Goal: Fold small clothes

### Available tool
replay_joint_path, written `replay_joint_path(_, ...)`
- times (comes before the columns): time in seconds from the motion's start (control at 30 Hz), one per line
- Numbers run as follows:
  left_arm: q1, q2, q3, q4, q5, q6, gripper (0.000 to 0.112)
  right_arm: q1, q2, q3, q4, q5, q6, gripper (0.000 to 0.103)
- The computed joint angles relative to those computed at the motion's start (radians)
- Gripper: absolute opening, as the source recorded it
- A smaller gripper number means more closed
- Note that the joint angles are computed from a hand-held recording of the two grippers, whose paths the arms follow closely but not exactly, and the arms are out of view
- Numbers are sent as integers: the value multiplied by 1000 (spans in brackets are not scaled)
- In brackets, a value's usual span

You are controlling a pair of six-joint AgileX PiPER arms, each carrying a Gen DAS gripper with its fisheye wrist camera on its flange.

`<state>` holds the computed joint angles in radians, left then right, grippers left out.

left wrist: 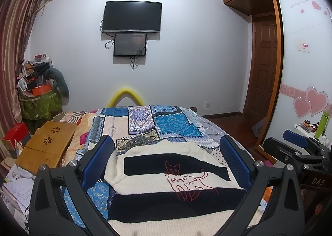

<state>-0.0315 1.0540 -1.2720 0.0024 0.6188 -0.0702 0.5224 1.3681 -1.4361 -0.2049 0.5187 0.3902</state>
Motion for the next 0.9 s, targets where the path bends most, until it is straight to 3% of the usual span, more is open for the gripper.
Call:
replay_joint_path(0.13, 23, 13, 5, -21, -7, 9, 103, 4, 22, -21, -2, 14, -3, 103)
replay_joint_path(0.3, 121, 57, 2, -168, -24, 145, 103, -5, 78, -62, 2, 25, -28, 103)
replay_joint_path(0.53, 271, 211, -56, -297, -11, 283, 103, -51, 184, -148, 32, 44, -47, 103)
replay_joint_path(0.7, 296, 355, -107, -99, -44, 200, 103, -81, 284, -249, 0, 89, -55, 103)
replay_joint_path(0.77, 320, 416, -141, -88, -25, 218, 103, -97, 315, -286, 40, 100, -102, 103)
replay_joint_path(0.9, 390, 537, -212, -199, 26, 320, 103, -124, 391, -382, 122, 133, -221, 103)
